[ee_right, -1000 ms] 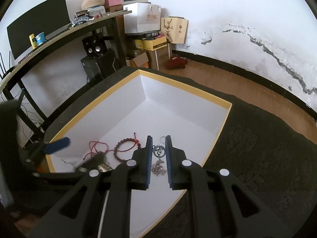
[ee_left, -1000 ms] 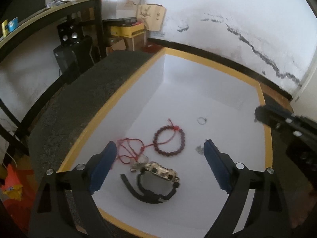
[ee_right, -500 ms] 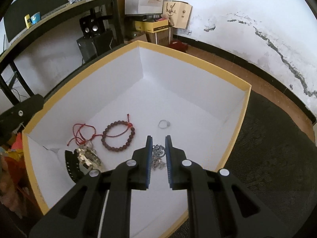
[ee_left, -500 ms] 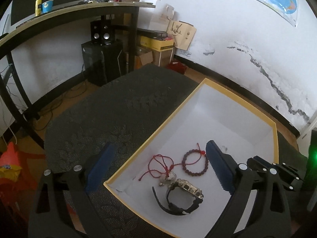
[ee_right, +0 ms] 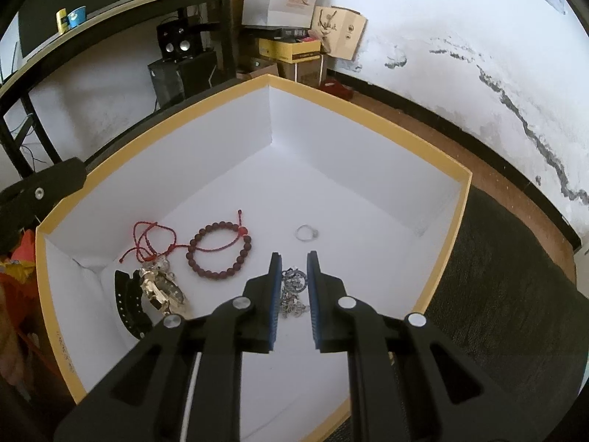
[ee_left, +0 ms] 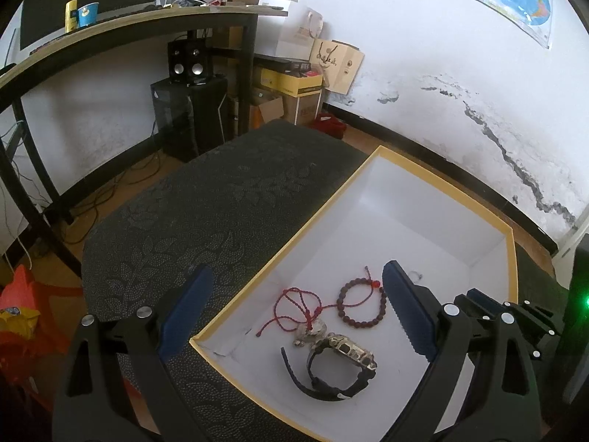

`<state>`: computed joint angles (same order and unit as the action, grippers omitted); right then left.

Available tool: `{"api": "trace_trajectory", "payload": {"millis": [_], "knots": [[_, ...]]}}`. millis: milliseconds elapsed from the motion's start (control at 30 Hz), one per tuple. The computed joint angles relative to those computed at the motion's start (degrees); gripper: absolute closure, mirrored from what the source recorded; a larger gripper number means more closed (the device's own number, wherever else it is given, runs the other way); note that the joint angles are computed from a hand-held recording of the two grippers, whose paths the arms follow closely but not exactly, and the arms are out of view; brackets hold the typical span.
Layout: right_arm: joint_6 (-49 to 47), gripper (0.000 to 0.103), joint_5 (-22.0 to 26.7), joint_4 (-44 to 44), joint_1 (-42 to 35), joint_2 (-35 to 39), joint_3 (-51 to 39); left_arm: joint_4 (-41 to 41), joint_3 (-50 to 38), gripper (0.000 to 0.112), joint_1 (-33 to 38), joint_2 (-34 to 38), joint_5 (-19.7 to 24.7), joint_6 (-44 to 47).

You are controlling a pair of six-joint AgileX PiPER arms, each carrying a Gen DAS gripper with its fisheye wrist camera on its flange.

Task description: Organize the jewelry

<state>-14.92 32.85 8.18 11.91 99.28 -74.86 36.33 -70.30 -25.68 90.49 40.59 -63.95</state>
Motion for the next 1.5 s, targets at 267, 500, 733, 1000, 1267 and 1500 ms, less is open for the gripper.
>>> {"api": "trace_trajectory", "payload": {"millis": [267,500,733,1000,1267,1500], "knots": [[-6.4,0.017,-3.0,6.7,-1.1,-3.7,3.5,1.3,-0.7,0.019,-0.7,0.2,0.6,-1.8],[-5.5,0.006,-3.2,3.9,-1.8,-7.2,4.7,4.1,-2.2,0.016,-2.8,0.8,1.4,-6.4],[-6.6,0.006,-2.5,4.2,-8.9,-13.2,8.8,3.9,-6.1,0.016,-7.0,3.0,1.9,-5.6],[-21.6,0.006,4.1,17.4,-34.0,-20.3,12.6,3.2,-14.8,0.016,-17.5,8.1,2.4,-2.0],[-39.5,0.006,12.5,25.6,-62.1,-23.6,17.2,3.4,-26.3,0.016,-30.0,17.7,6.4,4.1],[-55.9,0.006,19.0,32.8,-78.6,-24.2,20.7,-0.6,-22.0,0.016,-38.8,18.9,8.8,-0.4]]}}
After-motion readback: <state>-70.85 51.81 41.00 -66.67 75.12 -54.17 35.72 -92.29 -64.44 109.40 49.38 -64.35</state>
